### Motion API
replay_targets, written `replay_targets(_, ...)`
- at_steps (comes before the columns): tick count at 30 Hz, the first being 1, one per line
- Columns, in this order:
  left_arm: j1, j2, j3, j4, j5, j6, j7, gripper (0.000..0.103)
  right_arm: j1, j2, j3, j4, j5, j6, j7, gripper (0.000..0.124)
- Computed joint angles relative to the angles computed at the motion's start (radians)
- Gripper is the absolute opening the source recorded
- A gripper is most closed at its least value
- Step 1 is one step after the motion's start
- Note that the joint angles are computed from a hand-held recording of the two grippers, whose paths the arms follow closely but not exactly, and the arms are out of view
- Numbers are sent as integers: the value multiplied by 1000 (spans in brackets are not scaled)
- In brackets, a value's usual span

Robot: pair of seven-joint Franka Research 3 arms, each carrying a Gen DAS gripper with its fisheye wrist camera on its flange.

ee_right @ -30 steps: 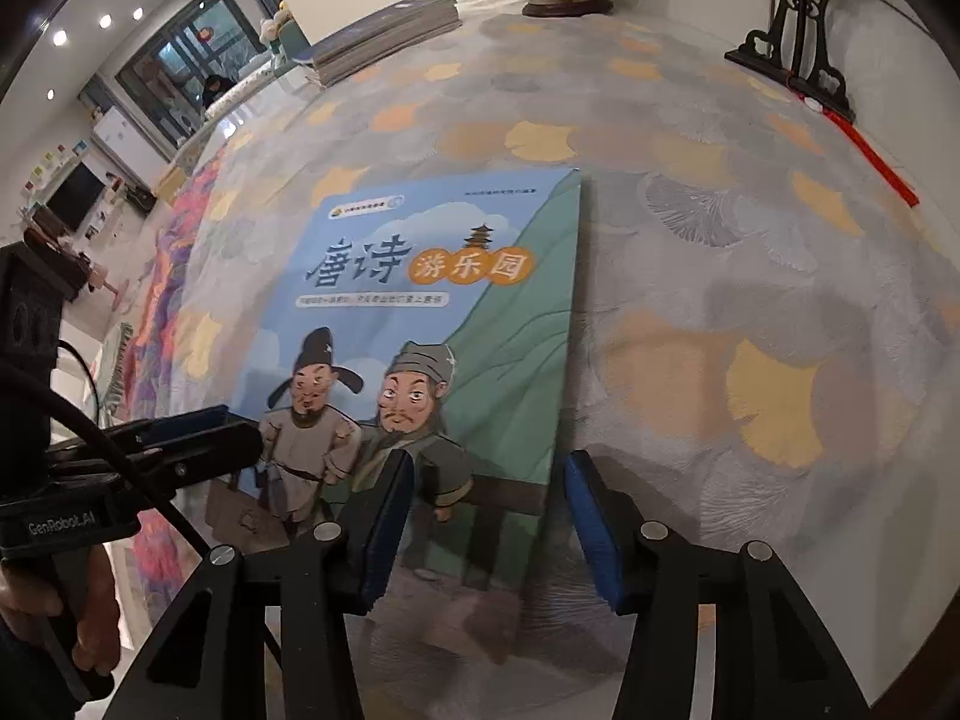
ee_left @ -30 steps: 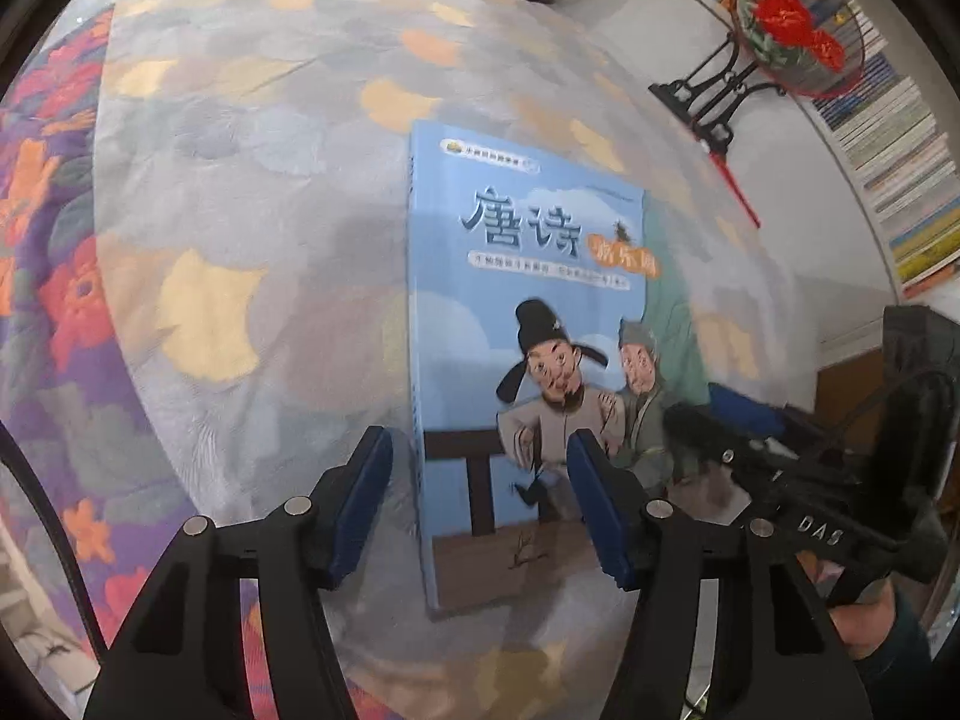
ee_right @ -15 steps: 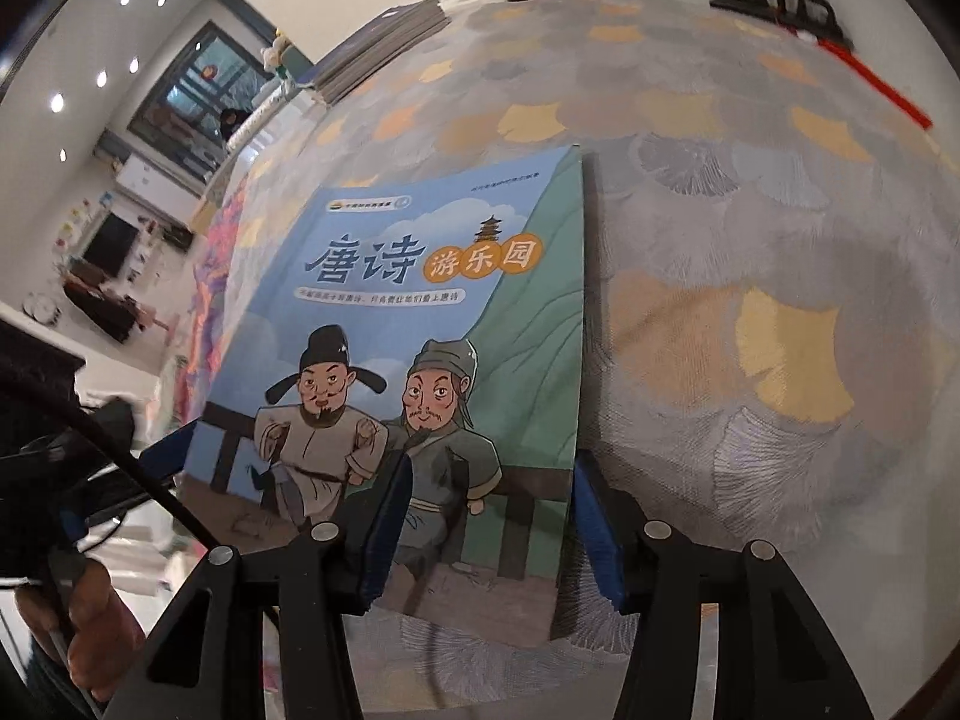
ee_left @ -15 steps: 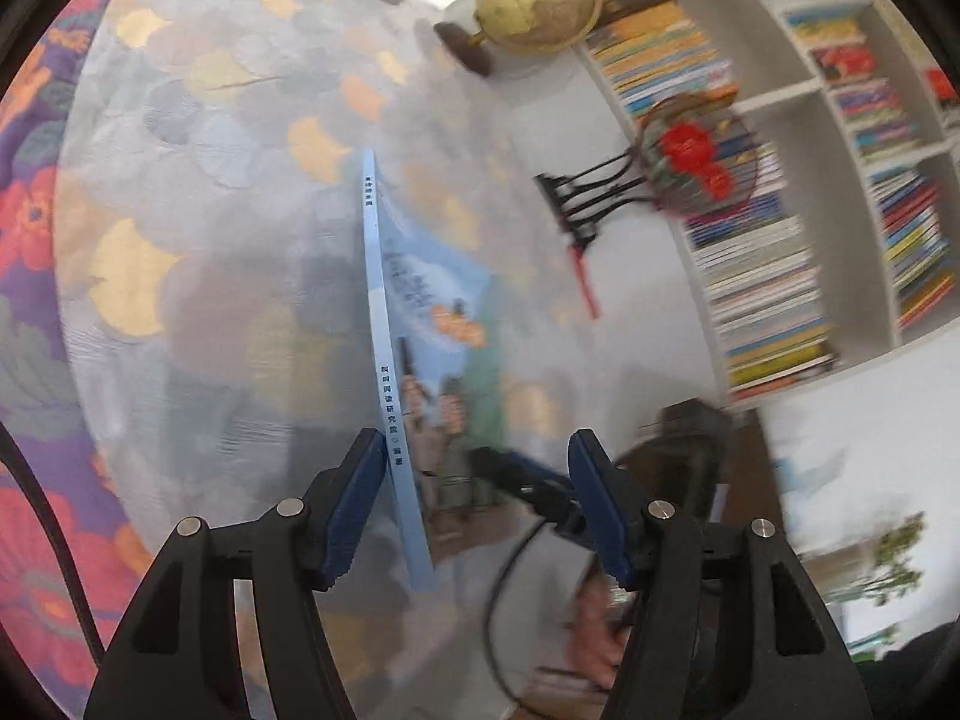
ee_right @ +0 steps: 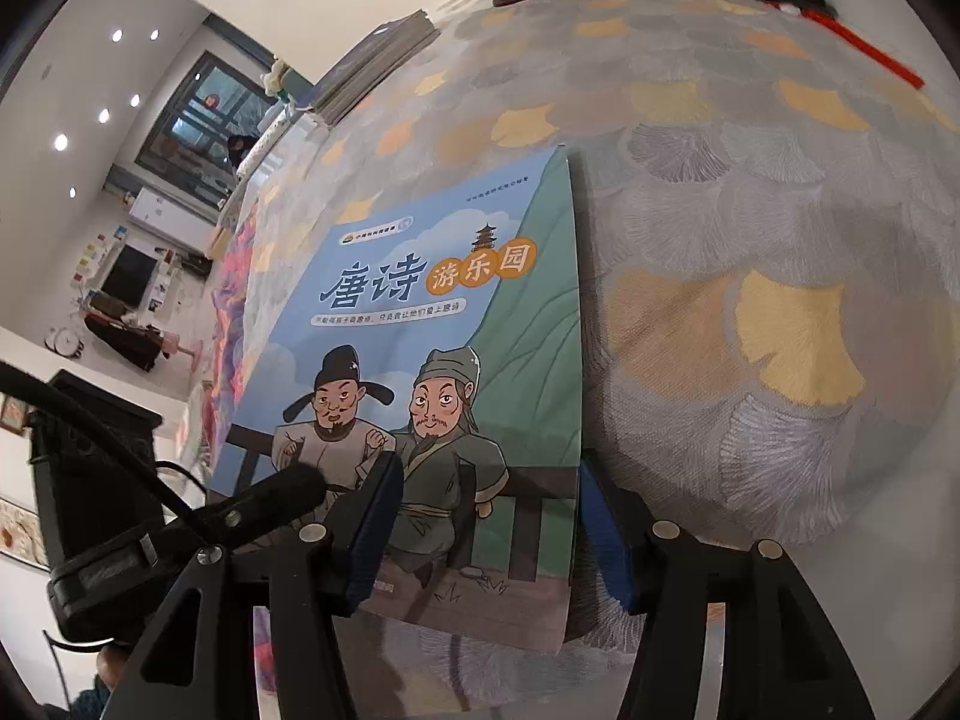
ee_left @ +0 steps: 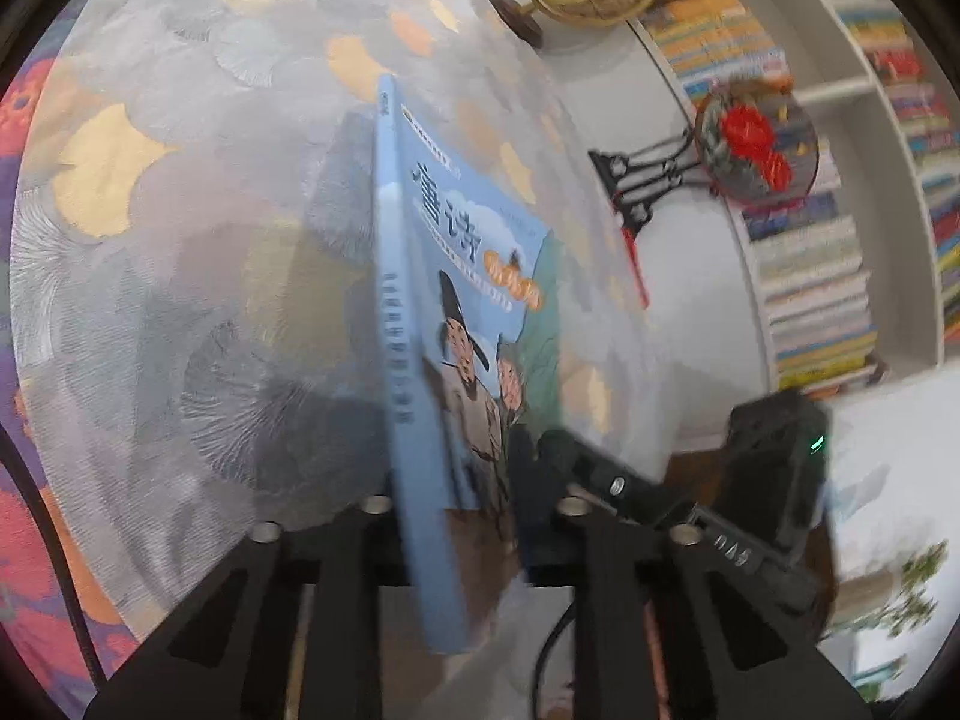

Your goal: Organize books

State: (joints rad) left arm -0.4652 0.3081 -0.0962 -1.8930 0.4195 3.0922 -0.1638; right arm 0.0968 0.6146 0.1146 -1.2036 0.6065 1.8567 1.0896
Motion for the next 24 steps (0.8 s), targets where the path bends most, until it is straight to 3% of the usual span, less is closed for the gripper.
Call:
replay_targets(3, -59, -3, 91, -35, -2, 159, -85, 12, -32, 67, 5, 118, 24, -130, 89, 62)
replay_targets(6, -112, 14, 158, -60, -92, 303, -107, 12, -95, 126, 28, 184, 111, -216, 175, 66)
replay_targets(11, -5, 36, 40, -62, -127, 372, -117, 12, -183, 229, 99, 230, 309, -275, 314, 66)
replay_targets(13, 41, 38, -12, -62, -125, 364, -113, 12, -181, 247, 113, 242, 333, -267, 314, 54)
replay_targets(14, 81, 37, -55, -59, -106, 338, -113, 12, -168, 259, 115, 263, 325, -265, 303, 45)
replay_targets(17, 178, 19, -163, -40, -81, 182, -57, 12, -111, 226, 86, 264, 232, -219, 230, 40)
replay_targets(18, 236, 9, -230, -34, -82, 110, -11, 12, -97, 204, 78, 248, 203, -202, 190, 39)
replay_targets(20, 278, -12, -293, -1, -97, -75, 100, 15, -67, 143, 63, 193, 143, -157, 93, 38)
replay_targets(24, 214, -25, -255, 88, -90, -348, 232, 20, -23, 21, 35, 28, 78, -46, -41, 38)
